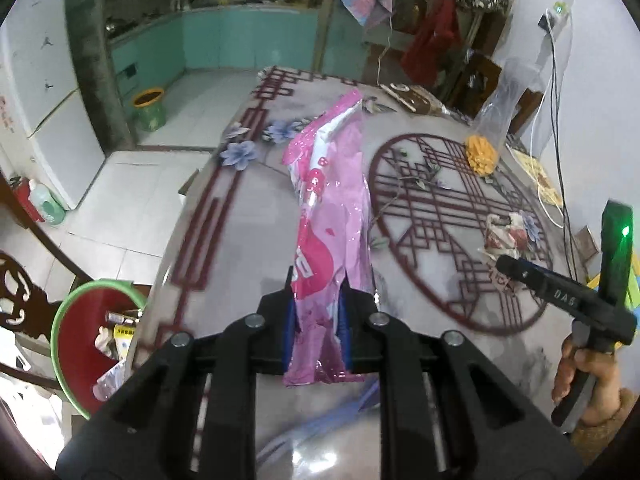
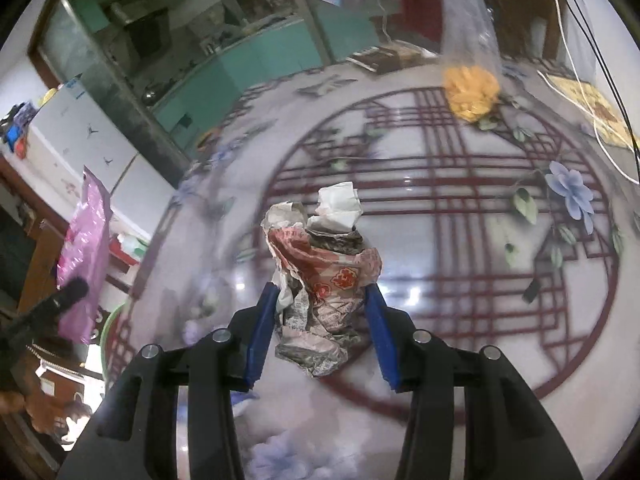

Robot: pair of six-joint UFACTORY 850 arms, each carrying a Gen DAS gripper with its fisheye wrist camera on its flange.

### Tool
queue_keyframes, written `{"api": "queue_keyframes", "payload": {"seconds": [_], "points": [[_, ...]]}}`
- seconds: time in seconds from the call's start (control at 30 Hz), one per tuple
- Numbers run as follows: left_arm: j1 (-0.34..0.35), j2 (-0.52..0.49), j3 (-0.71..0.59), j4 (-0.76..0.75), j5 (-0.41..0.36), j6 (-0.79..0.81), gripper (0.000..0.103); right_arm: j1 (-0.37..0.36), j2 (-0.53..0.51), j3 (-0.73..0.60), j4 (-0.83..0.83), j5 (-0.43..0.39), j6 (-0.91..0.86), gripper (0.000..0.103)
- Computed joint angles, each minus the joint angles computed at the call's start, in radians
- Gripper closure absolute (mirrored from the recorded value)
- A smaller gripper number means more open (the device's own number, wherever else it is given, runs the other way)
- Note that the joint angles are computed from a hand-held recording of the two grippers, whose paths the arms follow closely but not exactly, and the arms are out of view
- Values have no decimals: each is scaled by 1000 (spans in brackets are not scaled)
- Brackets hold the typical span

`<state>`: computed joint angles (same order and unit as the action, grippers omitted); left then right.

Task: Collect trash
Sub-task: 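Carry the crumpled paper and pink snack bag over the red bucket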

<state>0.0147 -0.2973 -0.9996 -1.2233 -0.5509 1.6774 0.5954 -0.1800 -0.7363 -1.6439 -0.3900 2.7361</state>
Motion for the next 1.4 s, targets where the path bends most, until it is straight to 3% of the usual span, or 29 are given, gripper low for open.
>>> {"api": "queue_keyframes", "payload": {"seconds": [0.2,0.53,0.9,1.4], "points": [[49,26,44,-88,-20,173,86,160,-22,-74,139,-190,-105,59],[140,60,60,-166,-114,322,86,294,-70,-184,256,-347,-159,59],[219,53,43,-195,-169,376,86,322,-150,-287,288,-339,-194,59],[282,-13,-20,-142,-164,317,86,321,-271,-439,316,-284,-301,59]]}}
